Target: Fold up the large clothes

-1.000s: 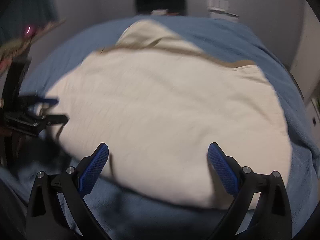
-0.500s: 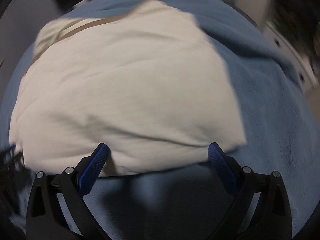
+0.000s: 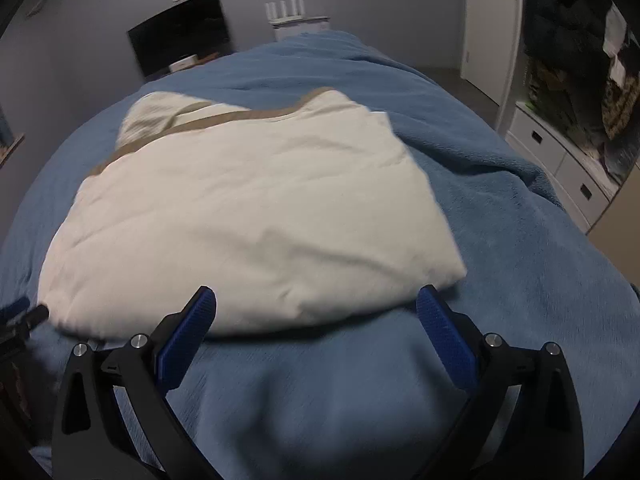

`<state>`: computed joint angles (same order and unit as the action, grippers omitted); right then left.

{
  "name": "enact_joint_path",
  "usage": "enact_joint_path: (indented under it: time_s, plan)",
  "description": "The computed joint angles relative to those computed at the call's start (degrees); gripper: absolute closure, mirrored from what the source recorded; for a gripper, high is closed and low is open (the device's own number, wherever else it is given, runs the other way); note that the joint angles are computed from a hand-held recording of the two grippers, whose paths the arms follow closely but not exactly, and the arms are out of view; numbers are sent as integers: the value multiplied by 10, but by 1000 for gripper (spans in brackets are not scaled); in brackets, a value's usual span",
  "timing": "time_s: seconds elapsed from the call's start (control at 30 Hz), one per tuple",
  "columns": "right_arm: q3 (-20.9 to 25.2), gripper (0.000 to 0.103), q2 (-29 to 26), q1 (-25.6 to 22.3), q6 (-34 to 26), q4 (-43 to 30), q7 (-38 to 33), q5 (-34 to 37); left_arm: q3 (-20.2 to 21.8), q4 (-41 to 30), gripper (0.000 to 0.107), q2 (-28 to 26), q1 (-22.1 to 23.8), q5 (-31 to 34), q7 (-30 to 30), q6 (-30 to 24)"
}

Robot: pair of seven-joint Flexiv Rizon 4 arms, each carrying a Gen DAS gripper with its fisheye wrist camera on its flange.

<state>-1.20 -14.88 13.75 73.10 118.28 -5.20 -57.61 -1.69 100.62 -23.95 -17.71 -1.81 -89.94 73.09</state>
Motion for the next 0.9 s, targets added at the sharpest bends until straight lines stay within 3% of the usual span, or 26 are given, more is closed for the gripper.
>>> enact_joint_path:
  time_s: [0.17, 0.27, 0.33, 0.47, 0.6, 0.9]
  plan:
    - [10, 8, 13, 14, 4, 20, 28, -35, -35, 52, 10, 39, 6, -37, 15, 17]
    - [17, 8, 25, 16, 7, 35, 52, -54, -23, 69, 10, 52, -17, -14, 7, 26]
    - [24, 8, 29, 17, 4, 42, 64, -58, -39, 89, 10, 61, -12, -29, 18, 28]
    - [36, 8, 37, 23, -8, 55, 87, -74, 17, 72, 10, 60, -64, 60, -47, 7]
    - [46, 8, 29, 40, -67, 39, 69, -95, 27, 59, 10, 53, -70, 102, -82, 2]
    - [45, 8, 7, 43, -61, 27, 48, -75, 5, 60, 10, 41, -48, 91, -76, 6]
